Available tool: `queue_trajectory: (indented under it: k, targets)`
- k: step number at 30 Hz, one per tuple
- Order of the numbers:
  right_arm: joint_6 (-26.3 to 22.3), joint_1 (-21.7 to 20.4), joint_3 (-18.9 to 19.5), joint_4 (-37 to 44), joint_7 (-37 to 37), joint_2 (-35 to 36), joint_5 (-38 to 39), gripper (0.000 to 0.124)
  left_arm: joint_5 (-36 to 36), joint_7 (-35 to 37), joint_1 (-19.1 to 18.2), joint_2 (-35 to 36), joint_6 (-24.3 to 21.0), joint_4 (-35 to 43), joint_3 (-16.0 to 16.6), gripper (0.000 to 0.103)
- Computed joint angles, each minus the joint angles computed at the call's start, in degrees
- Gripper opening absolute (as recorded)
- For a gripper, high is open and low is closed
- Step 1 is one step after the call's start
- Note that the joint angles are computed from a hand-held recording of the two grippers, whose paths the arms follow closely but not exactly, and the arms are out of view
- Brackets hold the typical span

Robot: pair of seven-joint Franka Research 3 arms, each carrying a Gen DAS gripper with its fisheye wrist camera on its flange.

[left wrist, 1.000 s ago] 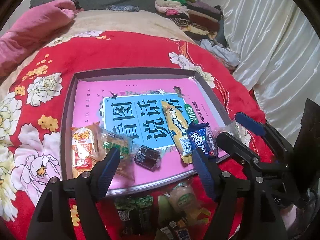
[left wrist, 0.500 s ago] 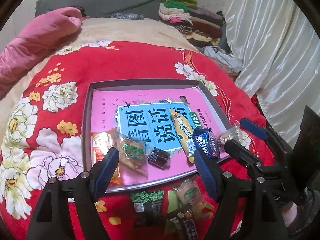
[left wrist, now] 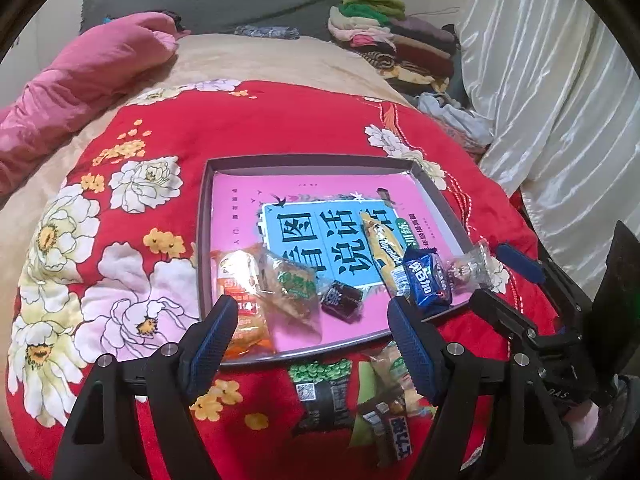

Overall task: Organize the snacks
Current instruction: 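Withdraw both open grippers from the tray toward the remaining snacks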

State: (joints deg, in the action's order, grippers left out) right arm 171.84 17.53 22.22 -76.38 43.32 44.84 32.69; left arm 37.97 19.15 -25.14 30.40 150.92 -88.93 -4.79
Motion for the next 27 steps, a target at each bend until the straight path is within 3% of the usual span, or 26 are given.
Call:
queue_trajectory:
  k: [27]
  targets:
    - [-3.37,2.53,-3.36,-3.59,4.09,-2.35,-1.73,0.082,-3.47,4.0,0.47,-0.03,-4.68,-2.2,-1.82,0.078]
